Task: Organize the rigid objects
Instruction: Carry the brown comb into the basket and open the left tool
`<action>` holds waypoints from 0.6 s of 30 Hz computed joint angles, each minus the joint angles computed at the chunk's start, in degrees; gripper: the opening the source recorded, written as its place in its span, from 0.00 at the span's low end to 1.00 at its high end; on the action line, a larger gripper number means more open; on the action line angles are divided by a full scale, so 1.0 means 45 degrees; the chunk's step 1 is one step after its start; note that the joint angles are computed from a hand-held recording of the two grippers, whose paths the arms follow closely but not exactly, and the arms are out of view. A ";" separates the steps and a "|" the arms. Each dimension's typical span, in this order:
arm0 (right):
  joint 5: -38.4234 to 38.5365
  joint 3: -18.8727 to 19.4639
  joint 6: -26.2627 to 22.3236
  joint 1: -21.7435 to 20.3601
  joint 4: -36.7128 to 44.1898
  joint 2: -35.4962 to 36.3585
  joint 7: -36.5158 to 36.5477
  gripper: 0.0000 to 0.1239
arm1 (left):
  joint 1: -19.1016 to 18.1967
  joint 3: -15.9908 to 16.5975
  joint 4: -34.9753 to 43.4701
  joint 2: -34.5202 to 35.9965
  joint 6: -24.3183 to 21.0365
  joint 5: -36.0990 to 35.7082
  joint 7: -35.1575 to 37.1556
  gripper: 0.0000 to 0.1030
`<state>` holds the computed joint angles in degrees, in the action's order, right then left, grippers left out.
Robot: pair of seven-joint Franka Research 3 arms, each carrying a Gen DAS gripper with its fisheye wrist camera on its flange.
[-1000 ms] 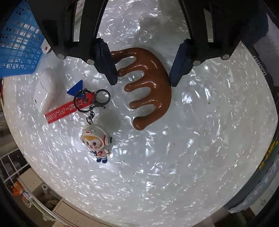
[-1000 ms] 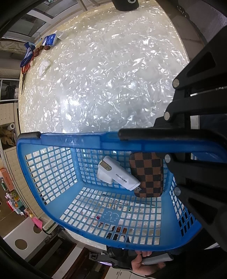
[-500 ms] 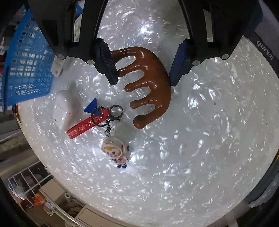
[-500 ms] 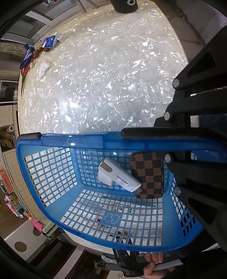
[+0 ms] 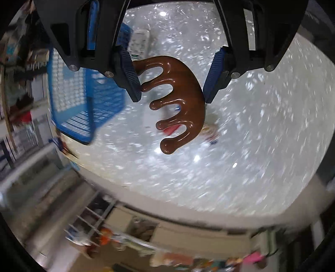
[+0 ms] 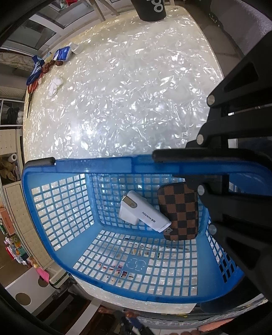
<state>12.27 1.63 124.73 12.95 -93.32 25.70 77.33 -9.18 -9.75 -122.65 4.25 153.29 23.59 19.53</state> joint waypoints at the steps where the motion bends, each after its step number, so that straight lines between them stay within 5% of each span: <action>1: -0.0004 -0.0003 -0.0018 0.0005 -0.0002 -0.0025 0.0016 0.06 | -0.0079 -0.0061 0.0343 0.0210 -0.0141 0.0208 0.0277 0.63; 12: 0.0064 0.0008 0.0042 -0.0023 -0.0350 -0.0284 -0.0038 0.06 | -0.1250 -0.0371 0.3646 0.2053 -0.1507 0.1118 0.3682 0.63; 18: 0.0133 0.0014 0.0067 -0.0047 -0.0395 -0.0298 -0.0046 0.06 | -0.1647 -0.0504 0.4942 0.3127 -0.1375 0.0829 0.5564 0.63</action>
